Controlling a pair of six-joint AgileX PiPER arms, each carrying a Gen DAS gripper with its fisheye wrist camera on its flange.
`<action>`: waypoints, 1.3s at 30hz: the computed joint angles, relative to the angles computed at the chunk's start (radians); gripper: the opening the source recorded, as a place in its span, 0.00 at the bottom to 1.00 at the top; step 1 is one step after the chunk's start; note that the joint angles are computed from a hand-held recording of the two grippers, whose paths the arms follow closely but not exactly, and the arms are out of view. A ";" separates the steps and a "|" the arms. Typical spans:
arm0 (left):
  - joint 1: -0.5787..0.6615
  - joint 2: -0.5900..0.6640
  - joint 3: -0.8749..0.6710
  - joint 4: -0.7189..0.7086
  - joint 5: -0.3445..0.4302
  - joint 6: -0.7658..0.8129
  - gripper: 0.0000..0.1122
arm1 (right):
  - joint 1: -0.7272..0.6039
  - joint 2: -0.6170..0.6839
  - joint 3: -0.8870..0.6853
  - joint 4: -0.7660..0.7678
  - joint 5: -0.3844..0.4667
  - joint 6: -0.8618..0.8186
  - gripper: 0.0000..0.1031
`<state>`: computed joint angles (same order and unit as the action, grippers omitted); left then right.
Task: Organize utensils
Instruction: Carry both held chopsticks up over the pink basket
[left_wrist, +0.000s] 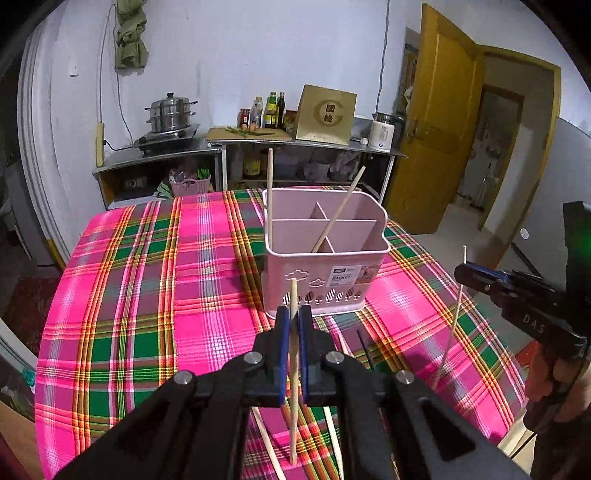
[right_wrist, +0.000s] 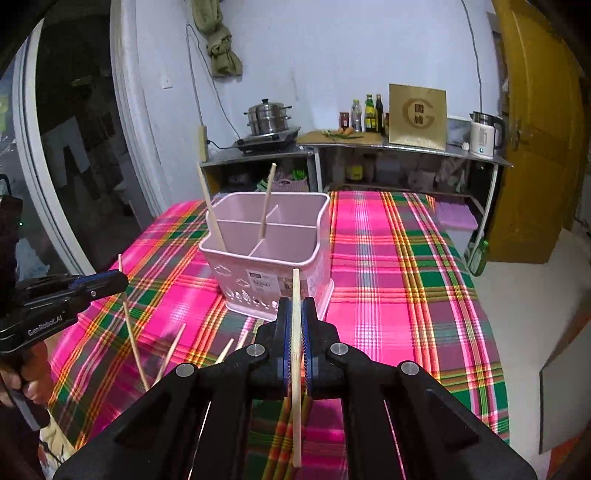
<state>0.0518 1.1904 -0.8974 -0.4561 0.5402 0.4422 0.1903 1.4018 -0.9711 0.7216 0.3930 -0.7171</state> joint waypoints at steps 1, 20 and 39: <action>-0.006 -0.008 0.000 0.012 0.002 -0.014 0.05 | 0.000 -0.007 0.002 0.002 0.002 -0.003 0.05; -0.018 -0.059 -0.075 0.032 0.066 -0.040 0.04 | -0.019 -0.096 -0.002 0.116 0.045 -0.117 0.05; 0.008 0.140 -0.472 0.018 0.174 -0.048 0.04 | 0.055 0.053 -0.327 0.125 0.042 -0.052 0.05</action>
